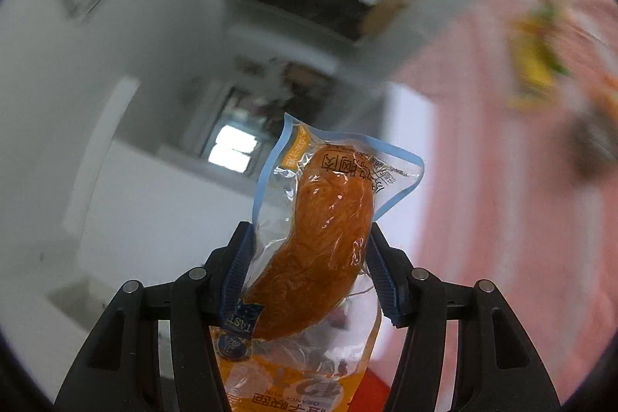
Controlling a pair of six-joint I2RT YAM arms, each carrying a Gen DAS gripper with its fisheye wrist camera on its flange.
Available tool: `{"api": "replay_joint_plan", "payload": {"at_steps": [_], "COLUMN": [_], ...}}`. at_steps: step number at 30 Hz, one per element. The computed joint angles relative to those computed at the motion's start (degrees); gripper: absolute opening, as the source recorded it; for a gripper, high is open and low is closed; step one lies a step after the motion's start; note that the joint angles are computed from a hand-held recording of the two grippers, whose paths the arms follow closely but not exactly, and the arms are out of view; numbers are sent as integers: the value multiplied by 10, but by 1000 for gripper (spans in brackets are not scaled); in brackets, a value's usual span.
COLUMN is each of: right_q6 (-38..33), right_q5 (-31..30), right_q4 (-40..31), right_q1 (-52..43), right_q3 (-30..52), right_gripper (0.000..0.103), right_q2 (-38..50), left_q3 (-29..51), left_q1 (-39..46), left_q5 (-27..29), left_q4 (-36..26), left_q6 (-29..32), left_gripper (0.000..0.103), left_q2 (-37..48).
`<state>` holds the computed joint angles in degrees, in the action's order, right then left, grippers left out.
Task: Organize snacks
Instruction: 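Carry both held packets into the white cardboard box and open both tools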
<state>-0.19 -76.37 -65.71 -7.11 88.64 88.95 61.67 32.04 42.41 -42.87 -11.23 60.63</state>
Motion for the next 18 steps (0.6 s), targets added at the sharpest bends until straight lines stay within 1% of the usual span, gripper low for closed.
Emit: {"api": "replay_joint_plan", "payload": {"at_steps": [1,2,3,4,5,6,7,8,9,10,11,12,13,15,17,18], "right_q6": [131,189,232,258,266,261,251,232,206,171,146,135,129,112,62,37], "right_q5": [15,29,53,86,124,159,206,262,310,364,417,439,459,477,497,512], "right_q4": [128,183,224,246,250,242,229,204,163,95,53,37,47,95,134,146], "right_q1": [54,90,130,175,223,260,302,345,375,404,428,436,440,427,382,359], "right_q3": [-4,3,17,42,74,100,127,159,199,261,295,299,275,191,85,28], "right_gripper": [61,61,61,62,65,69,79,84,84,84,84,84,84,83,83,83], "right_q2": [-24,-30,-29,-18,-1,14,33,55,85,125,149,148,130,76,12,-28], "left_q3": [36,58,81,102,122,135,138,134,124,108,102,92,70,41,20,11], "left_q1": [56,89,122,155,184,206,223,233,245,263,274,295,310,316,297,270], "left_q5": [21,25,24,12,-14,-43,-69,-95,-114,-130,-127,-112,-97,-90,-86,-94], "left_q4": [-33,-53,-74,-92,-106,-110,-110,-102,-89,-79,-82,-86,-79,-70,-74,-77], "left_q6": [33,58,86,115,138,155,167,168,168,179,187,198,200,198,203,194], "left_gripper": [28,28,28,28,36,49,90,101,101,101,101,101,101,101,101,101], "left_q2": [12,23,36,50,69,88,102,109,110,112,115,112,97,72,41,17]}}
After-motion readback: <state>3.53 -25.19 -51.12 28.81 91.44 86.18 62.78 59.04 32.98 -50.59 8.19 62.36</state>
